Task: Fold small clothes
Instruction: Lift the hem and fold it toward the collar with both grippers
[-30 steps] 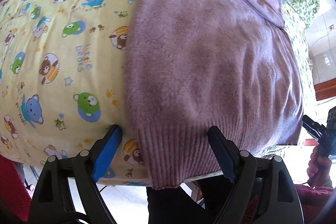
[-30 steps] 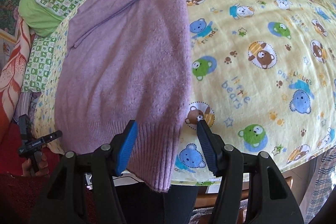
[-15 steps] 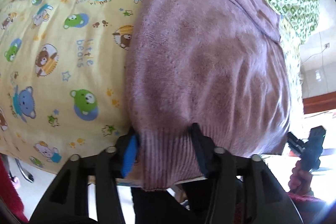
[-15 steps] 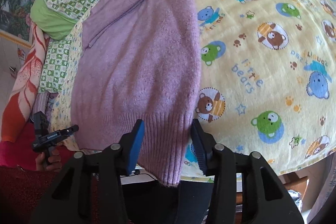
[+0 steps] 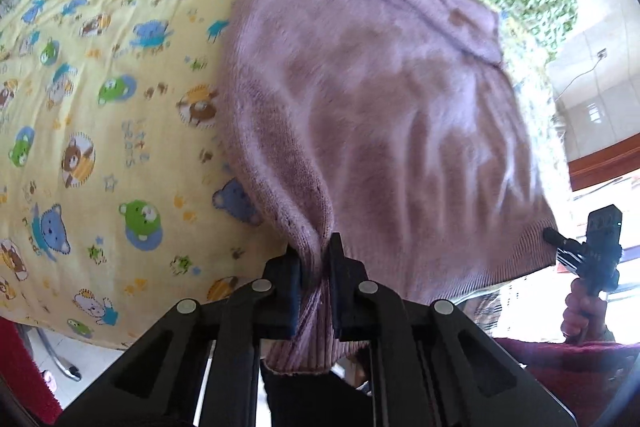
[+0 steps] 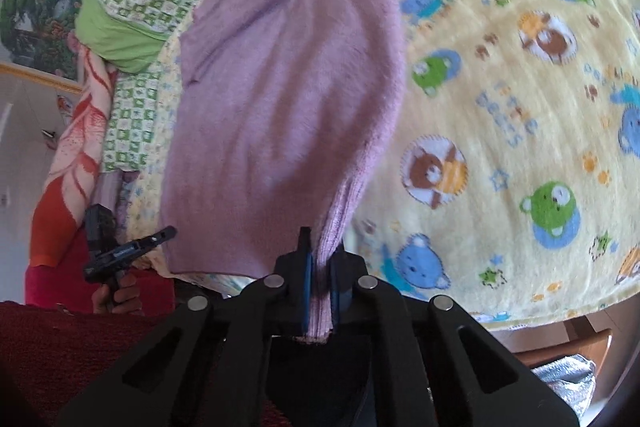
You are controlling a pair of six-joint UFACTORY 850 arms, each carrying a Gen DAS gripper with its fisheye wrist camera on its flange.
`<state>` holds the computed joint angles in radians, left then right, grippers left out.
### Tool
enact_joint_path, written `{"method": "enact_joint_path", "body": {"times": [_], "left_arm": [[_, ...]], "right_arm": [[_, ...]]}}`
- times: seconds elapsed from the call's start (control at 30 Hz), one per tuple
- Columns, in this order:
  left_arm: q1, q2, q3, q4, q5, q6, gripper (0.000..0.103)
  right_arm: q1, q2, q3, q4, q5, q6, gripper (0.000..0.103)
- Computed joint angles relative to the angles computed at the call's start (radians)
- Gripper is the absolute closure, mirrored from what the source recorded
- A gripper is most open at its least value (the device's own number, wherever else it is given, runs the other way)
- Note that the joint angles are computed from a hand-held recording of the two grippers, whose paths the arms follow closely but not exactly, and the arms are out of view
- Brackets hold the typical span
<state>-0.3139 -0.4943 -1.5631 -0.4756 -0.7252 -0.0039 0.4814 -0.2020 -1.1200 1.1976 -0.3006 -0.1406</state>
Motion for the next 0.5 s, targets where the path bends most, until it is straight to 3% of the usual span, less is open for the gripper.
{"method": "enact_joint_path", "body": {"times": [0.27, 0.5], "left_arm": [[0.011, -0.066, -0.198, -0.037, 0.026, 0.009, 0.094], [0.032, -0.259, -0.546, 0.002, 0.002, -0.052, 0.094]], "right_arm": [[-0.061, -0.022, -0.119, 0.27, 0.014, -0.323, 0.095], [-0.12, -0.134, -0.317, 0.253, 0.014, -0.381, 0.095]]}}
